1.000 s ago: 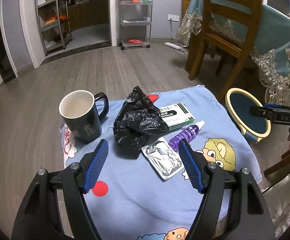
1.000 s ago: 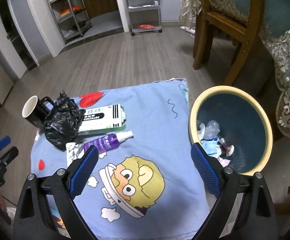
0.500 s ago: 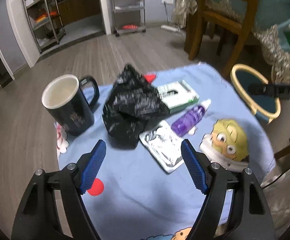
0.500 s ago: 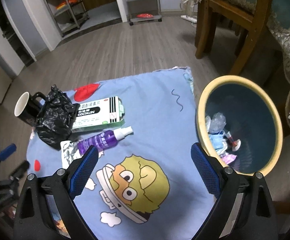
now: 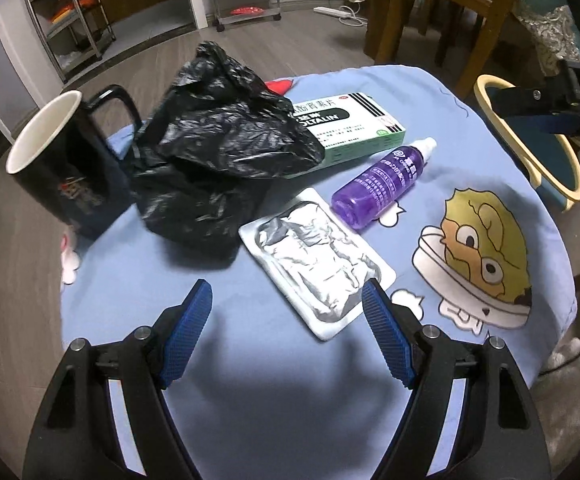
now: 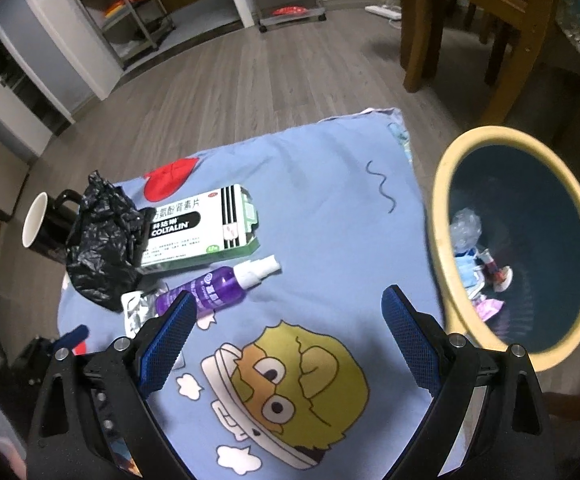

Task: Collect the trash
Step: 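Lower the left gripper onto the foil blister tray while the right gripper approaches the purple spray bottle, then grasp the foil blister tray with the left gripper while the right gripper grasps the purple spray bottle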

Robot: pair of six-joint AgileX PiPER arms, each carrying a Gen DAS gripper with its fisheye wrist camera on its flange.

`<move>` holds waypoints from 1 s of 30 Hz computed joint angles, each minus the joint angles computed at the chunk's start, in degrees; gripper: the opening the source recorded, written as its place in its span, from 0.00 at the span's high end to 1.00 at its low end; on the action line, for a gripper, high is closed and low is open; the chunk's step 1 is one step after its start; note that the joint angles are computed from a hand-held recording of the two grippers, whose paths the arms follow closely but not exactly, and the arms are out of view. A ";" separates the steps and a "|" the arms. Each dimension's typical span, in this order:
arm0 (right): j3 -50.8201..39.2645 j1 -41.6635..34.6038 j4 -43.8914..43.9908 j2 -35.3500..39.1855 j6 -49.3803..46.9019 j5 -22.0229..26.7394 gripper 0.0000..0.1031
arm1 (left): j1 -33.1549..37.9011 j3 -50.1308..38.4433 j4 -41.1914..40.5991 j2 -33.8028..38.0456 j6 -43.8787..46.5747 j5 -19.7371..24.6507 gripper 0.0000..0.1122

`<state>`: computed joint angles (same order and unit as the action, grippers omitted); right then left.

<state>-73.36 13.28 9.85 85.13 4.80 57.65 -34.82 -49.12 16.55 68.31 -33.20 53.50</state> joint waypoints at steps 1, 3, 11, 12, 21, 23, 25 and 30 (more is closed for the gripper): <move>-0.09 -0.06 0.58 0.68 -0.33 -0.18 0.10 | -0.07 0.14 0.07 0.43 -0.84 -0.49 0.30; -0.36 -0.07 1.03 1.55 -0.35 -0.17 0.10 | -0.18 0.46 -0.29 1.72 -3.73 -2.30 0.26; -0.74 -0.42 2.08 2.62 -0.50 -0.04 0.10 | -5.05 -0.57 5.42 8.96 -16.63 -4.52 0.16; -0.74 -0.37 2.18 2.57 -0.68 -0.04 0.10 | -4.85 -0.82 5.26 10.02 -17.30 -4.30 0.16; -0.43 -0.38 2.60 2.94 -0.90 0.18 0.10 | 2.23 -0.18 -3.12 6.75 -7.99 -4.93 0.44; -0.22 -0.38 3.11 3.05 -0.75 0.14 0.10 | 3.10 -0.42 -3.85 4.98 -6.28 -2.82 0.46; -0.02 -0.07 3.47 3.02 -0.36 -0.01 0.10 | 4.00 -1.50 -5.05 2.67 -4.08 0.98 0.47; 1.06 1.23 5.45 3.13 0.34 -0.93 0.10 | 0.61 -8.94 -3.41 -1.15 2.49 13.42 0.65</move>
<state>-72.30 14.51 15.29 88.26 5.15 56.72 -34.21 -58.06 13.14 67.16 -30.71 66.91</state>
